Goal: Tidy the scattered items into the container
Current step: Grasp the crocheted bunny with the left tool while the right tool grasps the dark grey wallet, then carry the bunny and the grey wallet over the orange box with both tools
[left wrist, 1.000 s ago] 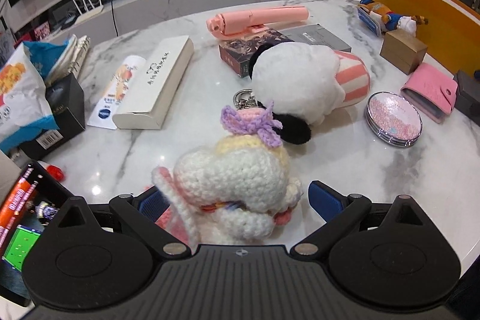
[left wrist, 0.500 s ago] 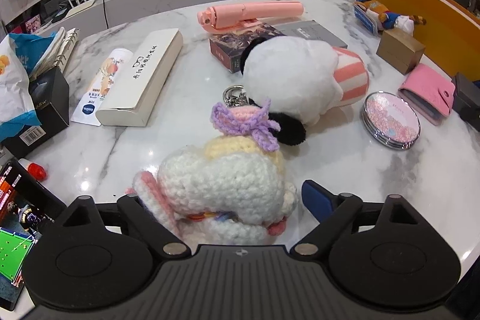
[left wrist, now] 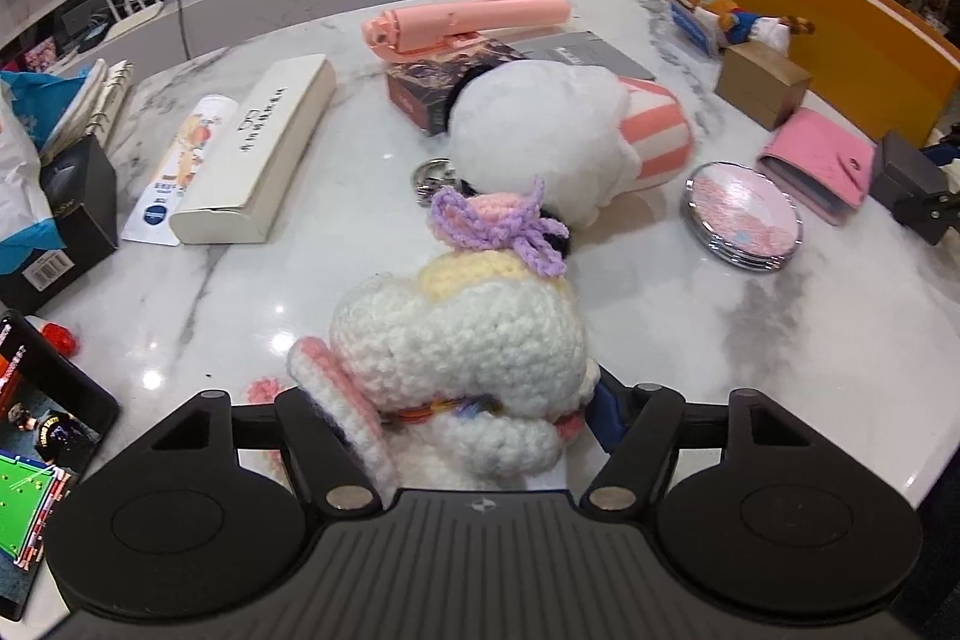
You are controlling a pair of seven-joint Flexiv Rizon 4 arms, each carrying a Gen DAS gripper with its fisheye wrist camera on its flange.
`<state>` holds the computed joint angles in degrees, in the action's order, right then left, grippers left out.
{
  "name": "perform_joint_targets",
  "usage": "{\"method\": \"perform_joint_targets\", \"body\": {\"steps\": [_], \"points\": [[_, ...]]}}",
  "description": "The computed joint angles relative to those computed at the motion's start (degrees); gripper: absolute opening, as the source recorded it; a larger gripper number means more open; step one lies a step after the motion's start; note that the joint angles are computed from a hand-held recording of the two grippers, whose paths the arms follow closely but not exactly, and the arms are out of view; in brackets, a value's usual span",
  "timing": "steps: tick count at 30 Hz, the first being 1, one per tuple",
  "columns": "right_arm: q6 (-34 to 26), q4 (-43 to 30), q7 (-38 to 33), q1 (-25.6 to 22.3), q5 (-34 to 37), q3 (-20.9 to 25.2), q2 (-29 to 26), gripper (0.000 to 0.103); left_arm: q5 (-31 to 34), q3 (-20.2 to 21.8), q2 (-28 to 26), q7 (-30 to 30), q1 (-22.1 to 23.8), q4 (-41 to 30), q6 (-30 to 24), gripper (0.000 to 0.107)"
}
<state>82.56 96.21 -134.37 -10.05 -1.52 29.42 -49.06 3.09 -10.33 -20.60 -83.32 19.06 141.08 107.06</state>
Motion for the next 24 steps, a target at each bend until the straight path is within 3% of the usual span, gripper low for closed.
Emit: {"method": "perform_joint_targets", "body": {"steps": [13,18,24], "points": [[0.32,1.90,-2.28,-2.77,1.07,2.62,1.96,0.078,2.12,-8.76,4.46,-1.62,7.81,1.12,-1.64,0.079],[-0.87,2.28,-4.83,-5.55,2.29,5.63,3.35,0.078,3.37,-19.82,6.32,-2.42,16.87,0.38,-2.68,0.079],[-4.30,0.68,-10.36,-10.18,6.56,10.50,5.57,0.078,1.12,-25.61,6.07,2.17,16.97,-5.25,-4.22,0.079]]}}
